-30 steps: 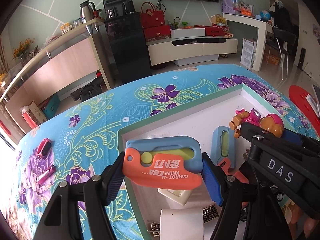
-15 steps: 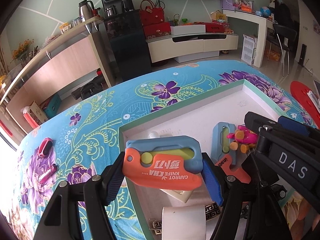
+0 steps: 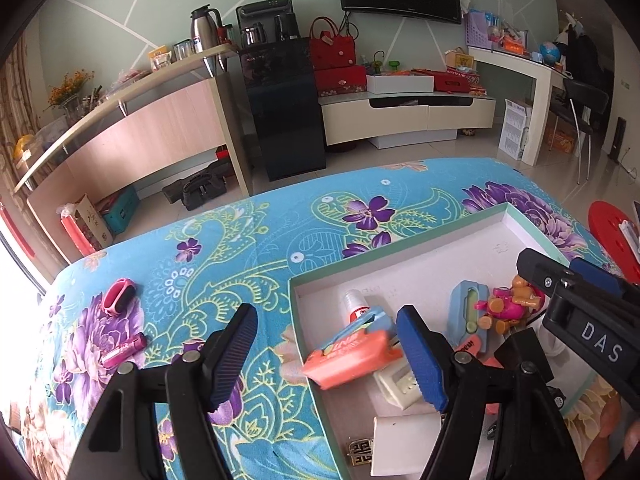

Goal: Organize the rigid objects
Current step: 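Open the right tool to drop the puppy while the left tool releases the knife, then withdraw both open tools toward the pink watch band and lighter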

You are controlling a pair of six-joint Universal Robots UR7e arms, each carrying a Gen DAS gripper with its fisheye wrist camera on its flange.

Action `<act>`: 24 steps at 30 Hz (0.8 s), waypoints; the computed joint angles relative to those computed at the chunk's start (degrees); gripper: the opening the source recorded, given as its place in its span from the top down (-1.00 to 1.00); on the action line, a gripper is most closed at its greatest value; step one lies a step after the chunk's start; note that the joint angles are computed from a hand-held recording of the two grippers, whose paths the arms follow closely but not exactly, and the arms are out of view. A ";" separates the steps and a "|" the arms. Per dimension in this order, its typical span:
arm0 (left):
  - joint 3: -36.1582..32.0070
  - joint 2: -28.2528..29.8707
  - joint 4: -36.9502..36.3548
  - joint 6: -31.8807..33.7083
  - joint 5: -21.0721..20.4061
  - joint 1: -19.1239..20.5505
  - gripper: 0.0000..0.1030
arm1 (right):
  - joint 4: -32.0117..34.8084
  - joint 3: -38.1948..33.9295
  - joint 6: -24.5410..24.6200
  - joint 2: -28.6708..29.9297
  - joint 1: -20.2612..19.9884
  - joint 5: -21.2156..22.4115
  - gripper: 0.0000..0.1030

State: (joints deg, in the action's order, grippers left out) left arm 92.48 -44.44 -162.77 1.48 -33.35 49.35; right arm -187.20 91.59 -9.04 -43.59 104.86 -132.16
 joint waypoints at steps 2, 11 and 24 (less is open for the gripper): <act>0.07 -0.55 -0.10 -0.98 0.58 0.31 -0.47 | 0.50 -0.18 0.07 0.14 -0.06 0.07 -0.27; 0.30 -3.71 5.95 -11.46 3.94 2.87 -0.48 | 3.13 -1.35 -0.39 1.42 0.29 0.09 -0.27; 0.71 -7.59 17.54 -27.32 8.28 5.76 -1.00 | 7.30 -4.12 -2.78 4.66 1.85 4.70 -0.27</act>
